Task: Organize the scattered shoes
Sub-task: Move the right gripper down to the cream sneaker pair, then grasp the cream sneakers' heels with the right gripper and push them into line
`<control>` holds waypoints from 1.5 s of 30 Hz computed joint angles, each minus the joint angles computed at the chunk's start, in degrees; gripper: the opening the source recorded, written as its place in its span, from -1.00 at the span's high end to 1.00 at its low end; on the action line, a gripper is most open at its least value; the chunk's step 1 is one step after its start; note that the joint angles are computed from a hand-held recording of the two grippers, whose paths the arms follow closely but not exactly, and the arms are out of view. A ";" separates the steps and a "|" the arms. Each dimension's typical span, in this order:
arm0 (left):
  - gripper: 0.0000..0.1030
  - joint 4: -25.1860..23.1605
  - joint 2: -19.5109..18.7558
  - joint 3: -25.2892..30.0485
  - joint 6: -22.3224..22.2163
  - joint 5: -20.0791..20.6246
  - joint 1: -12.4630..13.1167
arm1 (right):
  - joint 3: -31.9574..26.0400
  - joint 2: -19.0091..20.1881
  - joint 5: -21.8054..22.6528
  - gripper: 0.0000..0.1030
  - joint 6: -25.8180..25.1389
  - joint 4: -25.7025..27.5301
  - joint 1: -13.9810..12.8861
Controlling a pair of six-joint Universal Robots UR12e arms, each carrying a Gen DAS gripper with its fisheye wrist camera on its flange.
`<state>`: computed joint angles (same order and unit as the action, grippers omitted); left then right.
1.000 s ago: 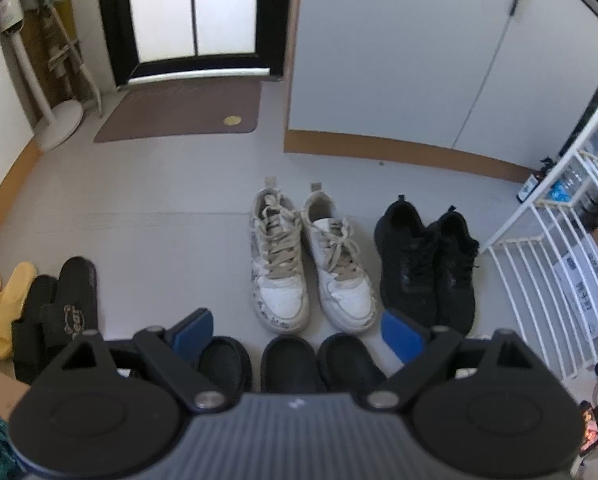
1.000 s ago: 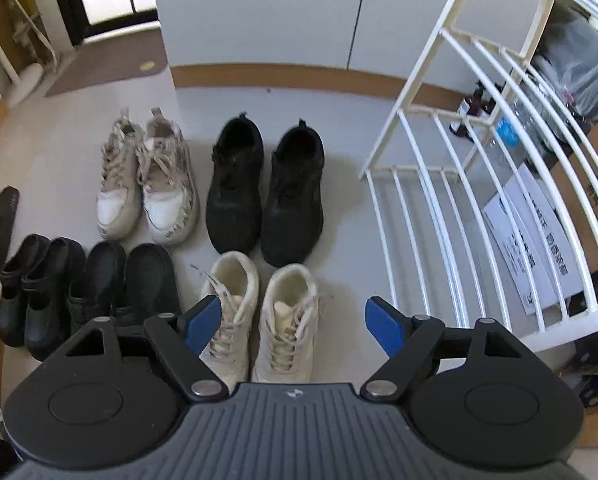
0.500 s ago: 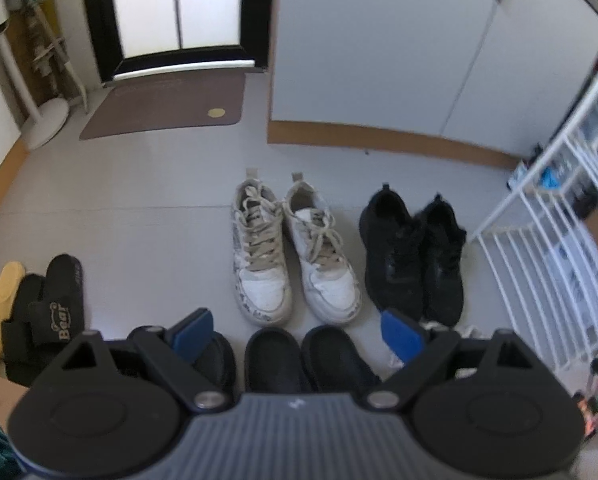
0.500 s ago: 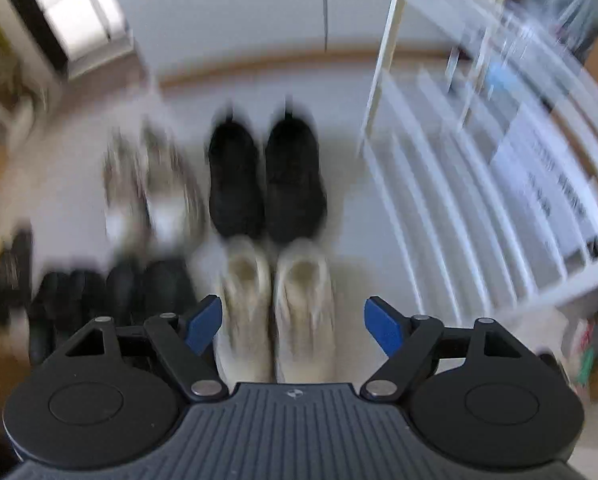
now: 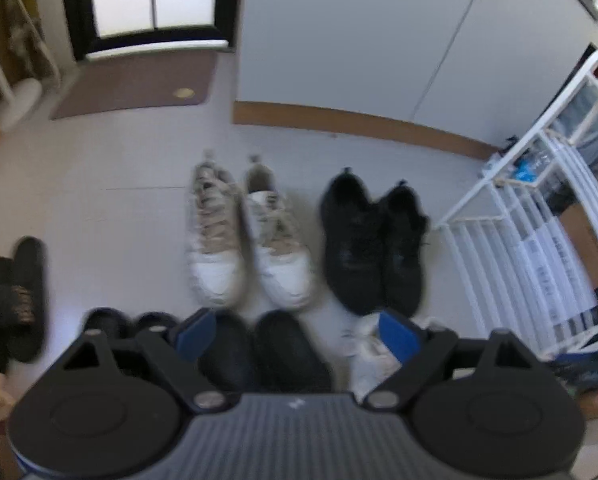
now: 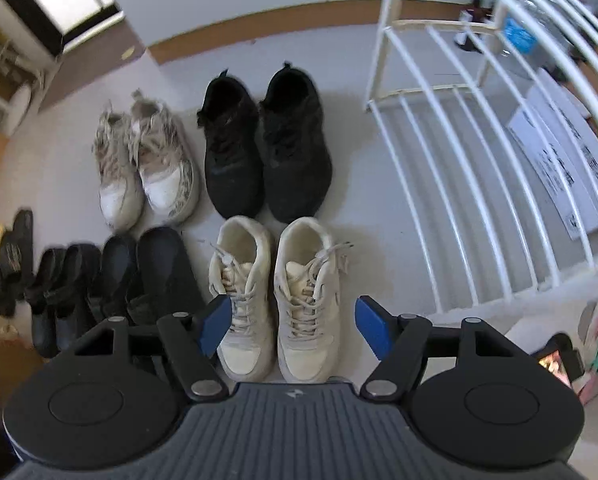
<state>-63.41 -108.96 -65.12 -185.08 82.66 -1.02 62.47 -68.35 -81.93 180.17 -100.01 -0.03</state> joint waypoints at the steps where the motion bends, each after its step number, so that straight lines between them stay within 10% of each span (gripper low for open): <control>1: -0.79 -0.08 -0.25 0.32 0.07 0.77 -0.24 | -0.70 0.58 -0.07 -0.42 -0.02 0.52 0.15; 20: -0.79 -2.52 -4.77 4.78 -2.78 0.16 -0.03 | 1.67 7.05 4.04 -0.26 7.30 -5.20 1.79; 45: -0.79 -5.73 -7.28 7.40 -1.23 -0.79 0.18 | 3.64 9.70 -2.48 -0.18 6.14 -6.99 4.31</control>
